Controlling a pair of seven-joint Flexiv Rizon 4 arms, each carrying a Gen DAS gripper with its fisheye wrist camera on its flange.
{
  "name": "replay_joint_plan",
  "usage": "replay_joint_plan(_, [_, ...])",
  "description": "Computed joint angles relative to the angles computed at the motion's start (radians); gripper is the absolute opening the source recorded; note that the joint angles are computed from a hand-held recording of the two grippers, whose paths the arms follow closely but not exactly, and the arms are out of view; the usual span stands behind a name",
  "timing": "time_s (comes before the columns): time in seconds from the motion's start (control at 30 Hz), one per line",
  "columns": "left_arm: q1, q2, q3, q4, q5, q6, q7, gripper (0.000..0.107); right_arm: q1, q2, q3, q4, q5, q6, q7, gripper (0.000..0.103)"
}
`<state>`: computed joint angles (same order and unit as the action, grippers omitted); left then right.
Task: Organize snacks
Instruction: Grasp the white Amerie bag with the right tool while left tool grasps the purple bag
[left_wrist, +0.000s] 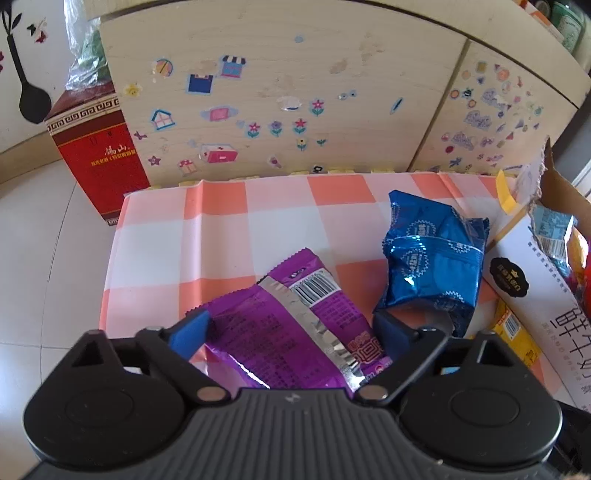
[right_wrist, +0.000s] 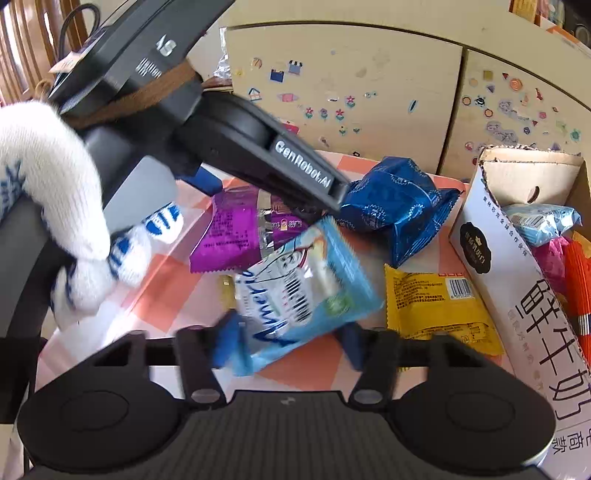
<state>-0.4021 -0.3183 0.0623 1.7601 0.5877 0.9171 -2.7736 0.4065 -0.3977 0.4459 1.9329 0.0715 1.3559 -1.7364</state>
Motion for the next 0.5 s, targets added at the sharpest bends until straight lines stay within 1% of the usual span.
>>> replay_joint_plan(0.03, [-0.003,0.000,-0.001,-0.002,0.003,-0.004,0.003,0.087,-0.010,-0.003,0.010,-0.008,0.011,-0.007,-0.006,0.049])
replay_joint_plan(0.07, [-0.006,0.001,-0.001,-0.004,0.008,-0.004,0.001,0.083,-0.018,-0.004,0.017,-0.016,0.022,-0.013,-0.010,0.046])
replay_joint_plan(0.1, [-0.009,0.003,0.000,-0.004,0.016,-0.003,-0.002,0.082,-0.028,-0.002,0.026,-0.021,0.035,-0.019,-0.017,0.039])
replay_joint_plan(0.13, [-0.009,0.005,-0.001,-0.003,0.020,0.002,-0.001,0.081,-0.032,-0.003,0.029,-0.027,0.045,-0.023,-0.021,0.037])
replay_joint_plan(0.2, [-0.004,0.012,-0.002,0.009,0.016,0.026,-0.008,0.080,-0.039,0.001,0.035,-0.031,0.064,-0.024,-0.032,0.031])
replay_joint_plan(0.3, [0.002,0.020,0.000,0.027,0.009,0.055,-0.027,0.080,-0.074,-0.002,0.064,-0.056,0.123,-0.039,-0.065,0.024])
replay_joint_plan(0.33, [0.003,0.022,0.001,0.032,0.009,0.062,-0.031,0.080,-0.085,-0.002,0.073,-0.064,0.147,-0.047,-0.074,0.023])
replay_joint_plan(0.4, [0.006,0.027,0.002,0.040,0.007,0.075,-0.041,0.079,-0.086,0.001,0.071,-0.067,0.174,-0.044,-0.087,0.020])
replay_joint_plan(0.5, [0.012,0.033,0.003,0.053,0.001,0.096,-0.051,0.079,-0.086,0.002,0.068,-0.079,0.202,-0.056,-0.102,0.018])
